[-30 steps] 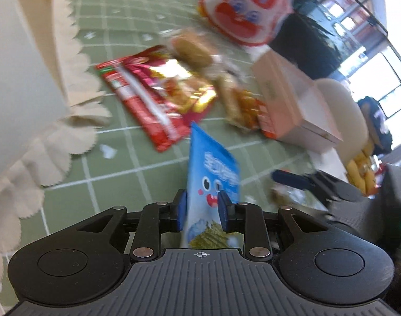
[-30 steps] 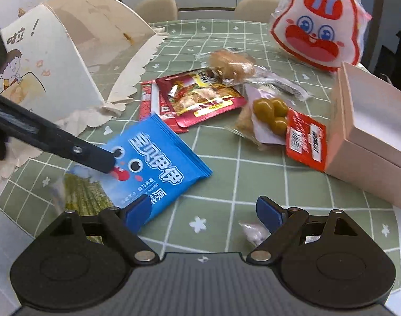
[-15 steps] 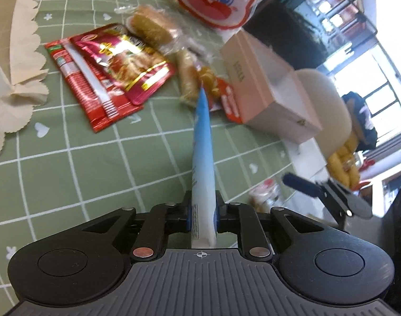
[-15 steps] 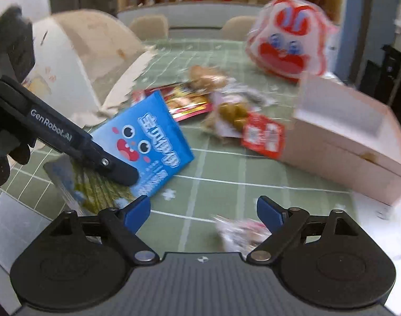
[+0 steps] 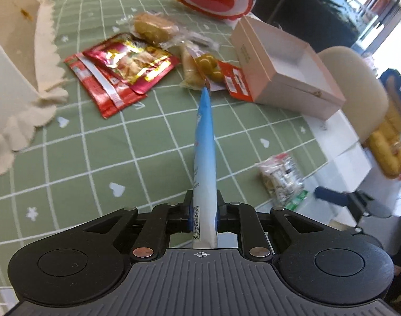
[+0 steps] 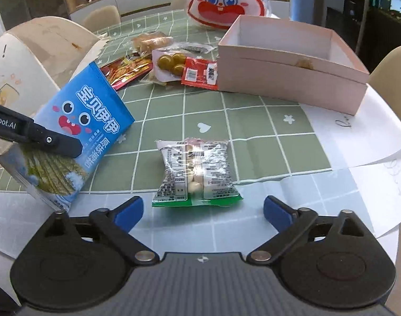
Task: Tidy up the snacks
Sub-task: 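Grasp the white peanut packet with the right tool and lift it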
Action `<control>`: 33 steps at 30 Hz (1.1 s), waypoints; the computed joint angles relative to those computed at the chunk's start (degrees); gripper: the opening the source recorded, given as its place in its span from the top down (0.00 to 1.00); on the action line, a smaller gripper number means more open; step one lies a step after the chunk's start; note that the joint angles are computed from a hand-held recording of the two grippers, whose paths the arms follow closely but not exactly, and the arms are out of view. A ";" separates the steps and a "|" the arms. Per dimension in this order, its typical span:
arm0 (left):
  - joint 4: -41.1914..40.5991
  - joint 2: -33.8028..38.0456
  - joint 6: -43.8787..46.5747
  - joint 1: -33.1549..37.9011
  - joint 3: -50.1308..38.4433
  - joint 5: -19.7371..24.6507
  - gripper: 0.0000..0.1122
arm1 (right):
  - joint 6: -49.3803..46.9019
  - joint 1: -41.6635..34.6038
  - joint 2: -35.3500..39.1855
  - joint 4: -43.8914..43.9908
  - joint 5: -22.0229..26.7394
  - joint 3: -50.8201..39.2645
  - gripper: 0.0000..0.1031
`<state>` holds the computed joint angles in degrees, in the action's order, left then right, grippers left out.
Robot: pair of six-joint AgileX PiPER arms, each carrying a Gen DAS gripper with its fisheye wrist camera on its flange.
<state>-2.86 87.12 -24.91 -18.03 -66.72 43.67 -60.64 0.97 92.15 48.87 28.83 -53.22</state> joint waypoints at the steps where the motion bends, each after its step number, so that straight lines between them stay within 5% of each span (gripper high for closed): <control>1: 1.85 -0.13 -1.70 -0.91 -0.26 0.63 0.85 | -0.89 0.18 -0.32 0.95 -0.69 0.67 0.00; 6: 3.44 -2.10 -3.16 -2.28 0.02 2.04 0.85 | -4.44 -0.50 -0.34 3.62 -0.78 1.46 0.00; 10: 4.07 -3.06 -4.12 -2.94 0.08 2.48 0.85 | 2.86 1.00 0.56 -7.52 2.02 -2.31 0.00; 12: 4.21 -3.63 -4.44 -3.32 0.29 2.51 0.85 | 1.44 0.60 1.21 -5.87 4.02 -4.03 0.08; 15: 4.01 -4.23 -4.54 -3.84 0.47 2.65 0.85 | 0.36 2.58 0.36 -0.19 -2.44 -2.79 0.08; 19: 3.74 -4.87 -4.84 -4.29 0.74 2.87 0.85 | 9.32 6.90 3.22 -7.37 -6.58 -5.90 0.10; 23: 3.93 -5.61 -5.01 -4.88 0.98 3.34 0.85 | 14.68 8.34 3.67 -14.51 -5.68 -6.63 0.42; 25: 3.21 -5.69 -4.41 -5.04 0.89 3.56 0.85 | 14.36 7.32 2.12 -15.03 -4.37 -5.95 0.44; 28: -1.53 -5.23 -0.43 -4.22 -0.21 3.90 0.85 | 8.66 2.77 -1.07 -11.49 -0.41 -5.50 0.45; 33: -23.02 -0.05 18.52 2.23 -11.83 7.69 0.85 | 4.31 -7.18 -6.70 -7.33 7.08 -11.65 0.45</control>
